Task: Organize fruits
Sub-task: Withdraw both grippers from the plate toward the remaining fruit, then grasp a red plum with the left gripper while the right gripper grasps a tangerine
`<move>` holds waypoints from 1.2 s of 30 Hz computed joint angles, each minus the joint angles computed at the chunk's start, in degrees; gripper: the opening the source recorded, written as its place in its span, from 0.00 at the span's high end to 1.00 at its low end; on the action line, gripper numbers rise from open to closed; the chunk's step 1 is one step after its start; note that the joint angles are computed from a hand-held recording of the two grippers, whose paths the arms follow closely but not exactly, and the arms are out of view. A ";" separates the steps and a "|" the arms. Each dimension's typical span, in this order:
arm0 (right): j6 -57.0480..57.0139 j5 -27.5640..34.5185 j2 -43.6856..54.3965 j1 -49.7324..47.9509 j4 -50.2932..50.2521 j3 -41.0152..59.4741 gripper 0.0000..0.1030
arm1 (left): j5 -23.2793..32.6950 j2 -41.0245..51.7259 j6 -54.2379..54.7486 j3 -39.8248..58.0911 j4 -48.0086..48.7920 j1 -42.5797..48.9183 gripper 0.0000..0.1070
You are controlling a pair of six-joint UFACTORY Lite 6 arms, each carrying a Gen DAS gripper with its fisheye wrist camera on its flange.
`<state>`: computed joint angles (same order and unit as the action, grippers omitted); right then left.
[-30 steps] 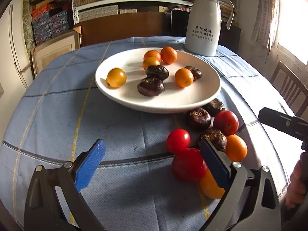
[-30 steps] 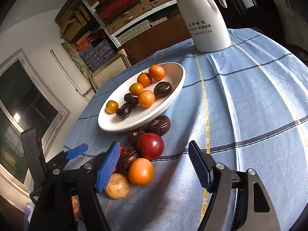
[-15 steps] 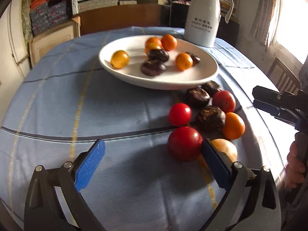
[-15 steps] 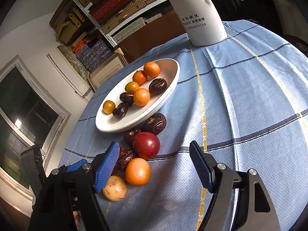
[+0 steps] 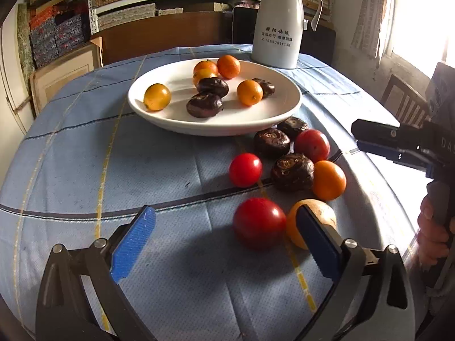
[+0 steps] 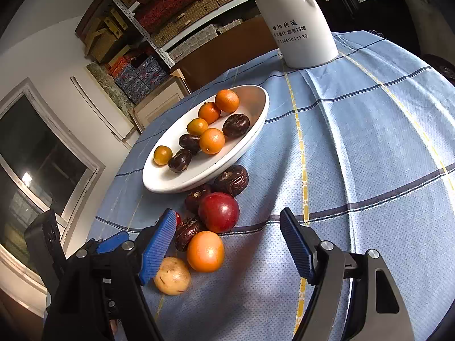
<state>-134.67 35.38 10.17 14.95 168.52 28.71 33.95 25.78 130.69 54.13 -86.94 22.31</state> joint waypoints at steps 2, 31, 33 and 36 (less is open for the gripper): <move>-0.44 -0.20 0.04 0.32 0.29 0.11 0.26 | 1.64 1.95 -5.02 2.48 4.57 0.31 0.25; 11.27 -0.65 5.41 0.50 -17.42 4.94 0.56 | 3.45 1.67 -6.49 1.30 10.59 0.70 0.64; 11.78 -0.99 6.12 0.81 -17.84 5.54 0.56 | 4.40 1.35 -5.96 1.07 10.20 1.45 0.64; 11.95 -1.84 7.03 1.33 -17.50 6.49 0.56 | 4.70 0.93 -5.18 0.60 9.33 1.87 0.64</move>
<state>-122.71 33.55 17.20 16.27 151.02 35.19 38.66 26.71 125.51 54.73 -77.61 24.19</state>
